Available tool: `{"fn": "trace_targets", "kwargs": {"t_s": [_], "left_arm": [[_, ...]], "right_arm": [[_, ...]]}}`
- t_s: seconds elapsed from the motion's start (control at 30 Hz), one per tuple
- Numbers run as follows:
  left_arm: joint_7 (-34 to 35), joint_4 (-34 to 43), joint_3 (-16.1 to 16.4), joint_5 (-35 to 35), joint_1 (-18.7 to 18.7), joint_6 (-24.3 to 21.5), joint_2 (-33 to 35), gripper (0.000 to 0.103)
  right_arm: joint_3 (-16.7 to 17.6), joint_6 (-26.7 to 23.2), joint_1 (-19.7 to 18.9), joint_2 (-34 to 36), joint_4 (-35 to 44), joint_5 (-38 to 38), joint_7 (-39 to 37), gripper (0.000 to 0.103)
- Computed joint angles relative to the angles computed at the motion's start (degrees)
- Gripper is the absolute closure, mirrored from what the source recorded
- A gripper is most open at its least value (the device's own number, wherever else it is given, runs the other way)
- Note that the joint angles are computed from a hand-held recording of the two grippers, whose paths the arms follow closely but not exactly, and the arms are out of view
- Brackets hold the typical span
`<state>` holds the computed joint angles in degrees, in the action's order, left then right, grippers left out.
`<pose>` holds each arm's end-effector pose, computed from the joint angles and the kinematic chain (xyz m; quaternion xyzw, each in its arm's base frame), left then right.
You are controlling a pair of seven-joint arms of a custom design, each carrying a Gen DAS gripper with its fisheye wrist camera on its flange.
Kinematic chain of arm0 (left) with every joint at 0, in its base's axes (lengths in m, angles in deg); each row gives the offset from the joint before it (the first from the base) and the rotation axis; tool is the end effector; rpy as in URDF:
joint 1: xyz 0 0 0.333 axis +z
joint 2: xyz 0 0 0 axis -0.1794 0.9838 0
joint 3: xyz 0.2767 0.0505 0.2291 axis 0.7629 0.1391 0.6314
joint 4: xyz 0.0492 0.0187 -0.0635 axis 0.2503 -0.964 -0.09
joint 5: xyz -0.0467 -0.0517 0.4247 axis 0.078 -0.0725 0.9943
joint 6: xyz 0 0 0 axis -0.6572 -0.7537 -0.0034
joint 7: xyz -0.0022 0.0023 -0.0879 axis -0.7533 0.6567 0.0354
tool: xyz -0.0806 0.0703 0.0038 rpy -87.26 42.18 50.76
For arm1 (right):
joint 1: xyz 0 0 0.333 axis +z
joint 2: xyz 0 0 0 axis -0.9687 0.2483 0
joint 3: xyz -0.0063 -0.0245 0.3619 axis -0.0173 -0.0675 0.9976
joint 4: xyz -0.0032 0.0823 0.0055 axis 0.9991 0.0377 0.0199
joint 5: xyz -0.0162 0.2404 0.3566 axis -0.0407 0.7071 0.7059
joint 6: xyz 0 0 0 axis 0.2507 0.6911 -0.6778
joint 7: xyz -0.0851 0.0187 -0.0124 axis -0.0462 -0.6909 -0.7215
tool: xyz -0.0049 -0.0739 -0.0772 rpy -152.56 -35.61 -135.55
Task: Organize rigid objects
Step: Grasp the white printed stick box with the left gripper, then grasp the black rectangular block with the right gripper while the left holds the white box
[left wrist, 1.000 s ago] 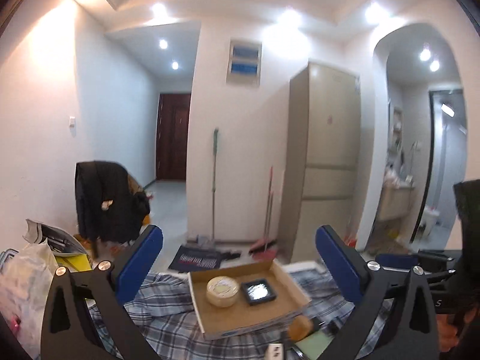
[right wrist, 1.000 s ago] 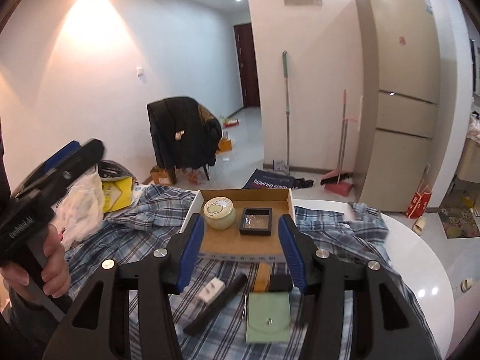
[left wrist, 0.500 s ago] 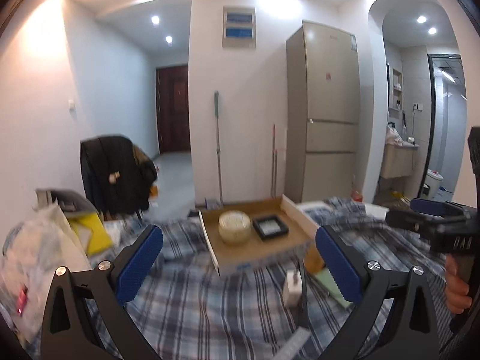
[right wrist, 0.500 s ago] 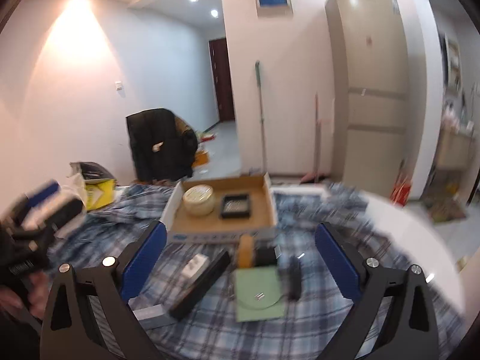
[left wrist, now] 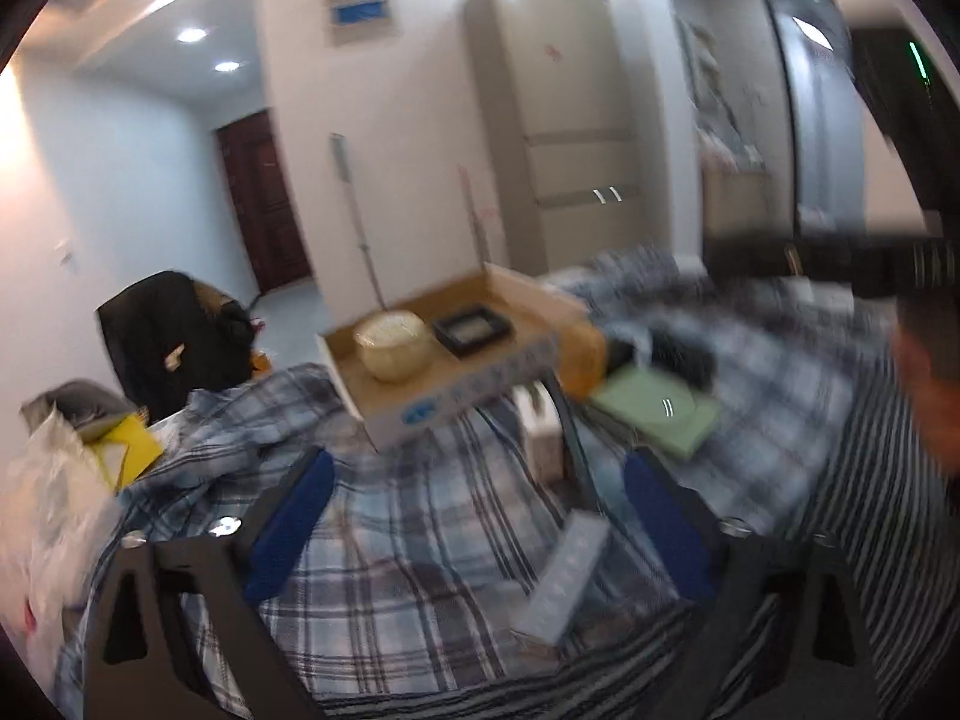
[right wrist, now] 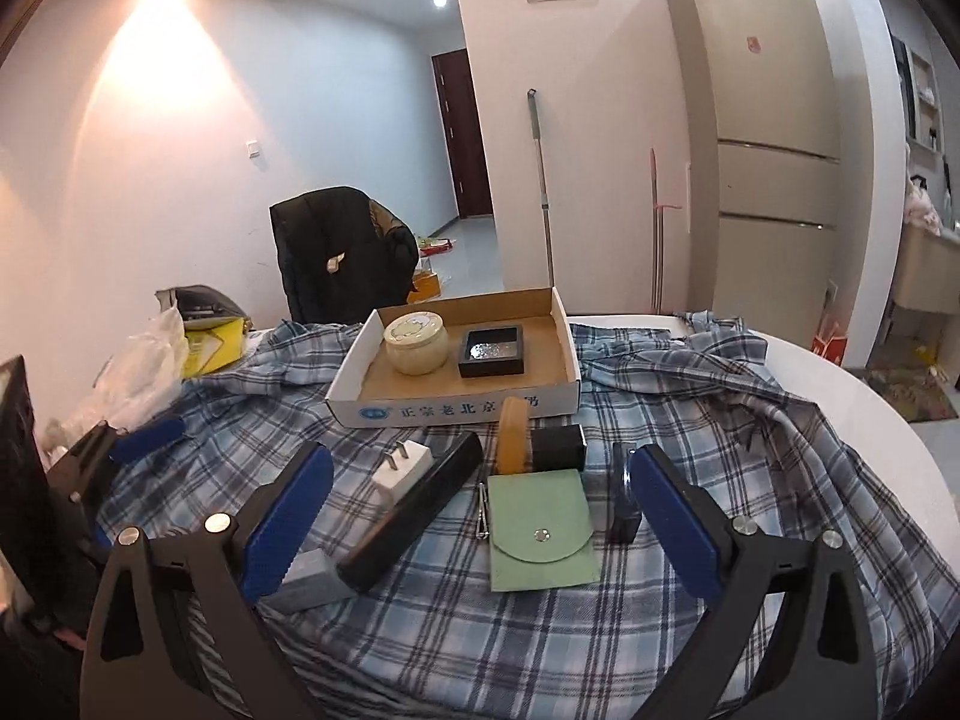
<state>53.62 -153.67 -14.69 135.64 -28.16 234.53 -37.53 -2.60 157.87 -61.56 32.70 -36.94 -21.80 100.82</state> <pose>0.6180 -0.3128 0.4673 -0.6002 0.6308 -0.2735 0.4087 0.7373 0.2977 0.4909 -0.7777 0.3918 -0.1414 0.4708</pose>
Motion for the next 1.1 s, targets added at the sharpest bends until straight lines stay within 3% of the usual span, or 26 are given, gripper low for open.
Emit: {"fn": "trace_targets", "kwargs": {"t_s": [0.07,0.23,0.33,0.63,0.7,0.93,1.03,1.07,1.1], "left_arm": [[5.7,0.5,-0.7,-5.7,1.5,4.0,1.3,0.01],[14.6,0.3,-1.0,-18.0,3.4,9.1,2.8,0.01],[33.5,-0.4,-5.9,-35.8,8.0,10.9,4.2,0.013],[44.5,-0.2,-5.8,-50.6,7.6,9.3,5.6,0.064],[45.7,-0.3,-5.6,-51.9,7.4,9.5,5.6,0.082],[28.5,-2.4,2.1,-37.9,1.7,13.8,2.7,0.082],[11.2,-2.4,7.0,-23.5,-2.1,11.5,1.2,0.082],[2.2,-2.7,9.1,-16.0,-4.2,9.6,0.2,0.082],[-2.8,-2.9,9.3,-11.9,-4.4,8.5,-0.4,0.082]], "right_arm": [[-0.2,-1.2,-0.2,0.2,0.3,-0.3,0.0,0.004],[-1.0,-1.5,0.1,1.1,1.1,-1.4,0.7,0.004],[-1.6,-1.6,0.4,1.6,1.5,-2.7,2.1,0.004],[-1.4,-1.8,-0.1,1.9,1.9,-3.8,3.5,0.004],[-1.5,-1.6,0.0,2.0,2.0,-4.3,3.6,0.004],[-1.5,2.1,0.4,2.3,1.6,-5.2,3.9,0.004],[-2.4,1.1,0.8,2.6,2.3,-6.8,5.7,0.004],[-3.1,1.5,1.2,2.5,2.4,-7.7,6.6,0.004],[-3.2,2.7,1.2,2.3,2.3,-7.9,7.0,0.004]]}}
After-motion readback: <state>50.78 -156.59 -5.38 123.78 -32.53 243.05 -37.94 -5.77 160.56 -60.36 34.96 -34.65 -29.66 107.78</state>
